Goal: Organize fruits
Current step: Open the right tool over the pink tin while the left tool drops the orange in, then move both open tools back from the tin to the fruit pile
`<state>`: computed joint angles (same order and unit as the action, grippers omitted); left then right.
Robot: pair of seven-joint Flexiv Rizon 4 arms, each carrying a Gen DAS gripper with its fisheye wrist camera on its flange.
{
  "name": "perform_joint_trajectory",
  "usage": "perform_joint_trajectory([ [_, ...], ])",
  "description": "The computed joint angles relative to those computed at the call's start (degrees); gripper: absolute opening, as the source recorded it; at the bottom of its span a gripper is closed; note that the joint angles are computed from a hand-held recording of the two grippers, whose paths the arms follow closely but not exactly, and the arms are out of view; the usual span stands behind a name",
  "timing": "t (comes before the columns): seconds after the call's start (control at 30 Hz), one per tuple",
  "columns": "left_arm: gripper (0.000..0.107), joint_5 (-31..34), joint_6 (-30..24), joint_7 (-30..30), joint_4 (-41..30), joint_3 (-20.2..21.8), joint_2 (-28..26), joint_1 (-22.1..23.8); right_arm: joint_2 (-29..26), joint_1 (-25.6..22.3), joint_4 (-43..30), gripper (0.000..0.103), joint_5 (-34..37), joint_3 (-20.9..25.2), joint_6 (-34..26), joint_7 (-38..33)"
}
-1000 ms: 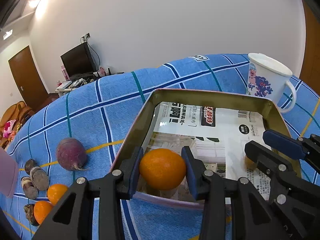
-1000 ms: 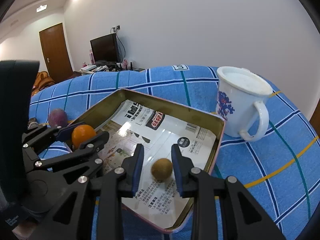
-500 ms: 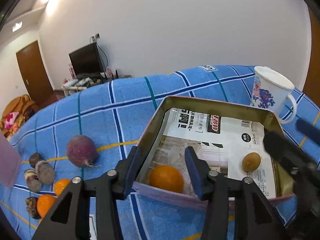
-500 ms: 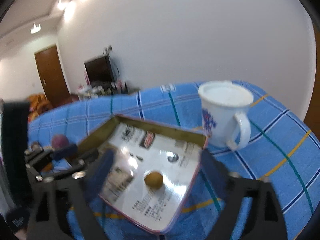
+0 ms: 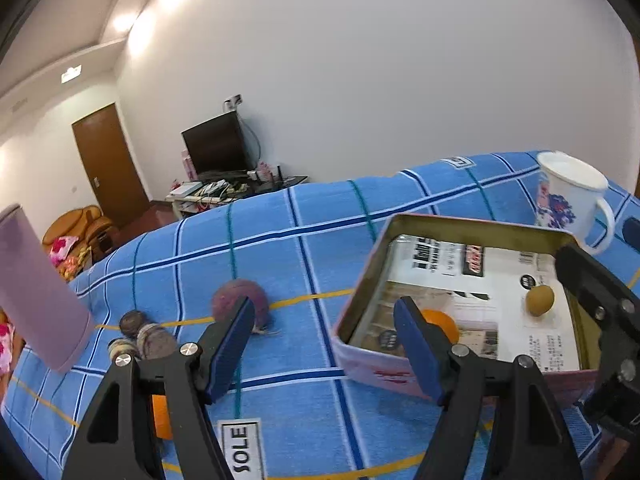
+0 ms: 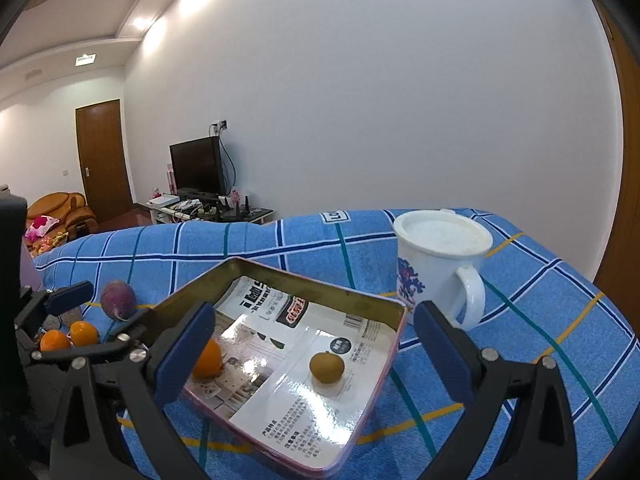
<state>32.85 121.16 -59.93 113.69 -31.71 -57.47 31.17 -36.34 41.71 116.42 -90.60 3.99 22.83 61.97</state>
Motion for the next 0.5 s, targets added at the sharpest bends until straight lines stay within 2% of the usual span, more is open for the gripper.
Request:
perform_joint_trajectory([
  [0.3,0.073,-0.60,-1.20,-0.61,-0.97,-1.62,-1.09,2.40,-1.48,1.37,-1.83,0.102,0.60,-0.43,-1.64,-3.92],
  [0.5,0.073,-0.62,-0.56,-0.40,-1.14,-1.12,-1.51,3.22,-1.30,2.04,-1.35,0.103,0.12,-0.59,-2.99,-2.33],
])
